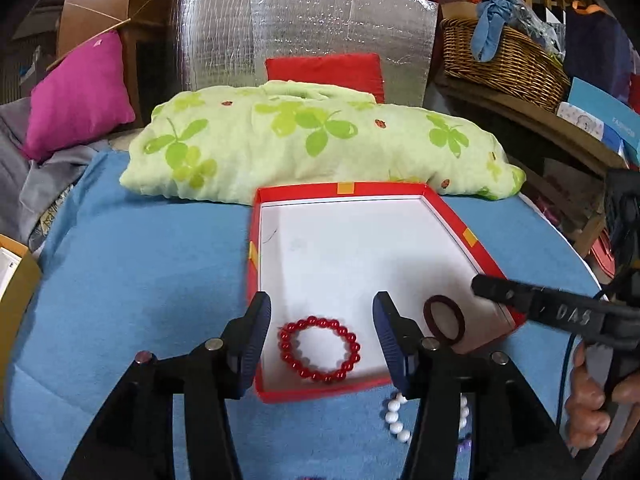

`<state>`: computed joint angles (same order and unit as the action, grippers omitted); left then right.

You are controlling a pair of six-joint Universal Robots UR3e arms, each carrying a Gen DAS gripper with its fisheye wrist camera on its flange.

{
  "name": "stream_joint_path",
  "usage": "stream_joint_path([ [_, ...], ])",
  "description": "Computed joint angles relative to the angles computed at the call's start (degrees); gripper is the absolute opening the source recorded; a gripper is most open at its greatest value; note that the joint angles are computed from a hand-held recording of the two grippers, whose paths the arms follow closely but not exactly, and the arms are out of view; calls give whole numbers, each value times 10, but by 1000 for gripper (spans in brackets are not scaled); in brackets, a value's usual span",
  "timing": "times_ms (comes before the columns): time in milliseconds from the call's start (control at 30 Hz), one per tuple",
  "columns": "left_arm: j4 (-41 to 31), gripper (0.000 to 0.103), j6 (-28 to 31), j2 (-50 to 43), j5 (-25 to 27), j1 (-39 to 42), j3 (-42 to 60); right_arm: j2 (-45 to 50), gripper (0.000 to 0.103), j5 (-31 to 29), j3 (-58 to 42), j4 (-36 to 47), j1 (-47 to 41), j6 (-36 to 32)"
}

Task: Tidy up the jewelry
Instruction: 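Carry both items into the red box and open both tools, then reach the left tool to the silver bangle and grasp it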

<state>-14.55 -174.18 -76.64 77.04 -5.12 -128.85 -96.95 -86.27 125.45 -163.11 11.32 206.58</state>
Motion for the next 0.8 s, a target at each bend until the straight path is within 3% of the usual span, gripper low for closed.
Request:
stream_joint_path([
  [167, -38, 55, 13, 67, 32, 15, -35, -67, 55, -4, 23, 28, 1, -15],
  [300, -80, 63, 29, 141, 56, 23, -68, -140, 54, -6, 42, 106, 4, -35],
  [500, -176, 66, 55, 269, 62, 38, -112, -250, 54, 6, 82, 213, 3, -45],
  [600, -287, 66, 79, 376, 19, 85, -131, -305, 54, 8, 100, 266, 12, -37],
  [800, -530, 66, 160, 577, -58, 154, -143, -434, 54, 100, 151, 361, -25, -27],
])
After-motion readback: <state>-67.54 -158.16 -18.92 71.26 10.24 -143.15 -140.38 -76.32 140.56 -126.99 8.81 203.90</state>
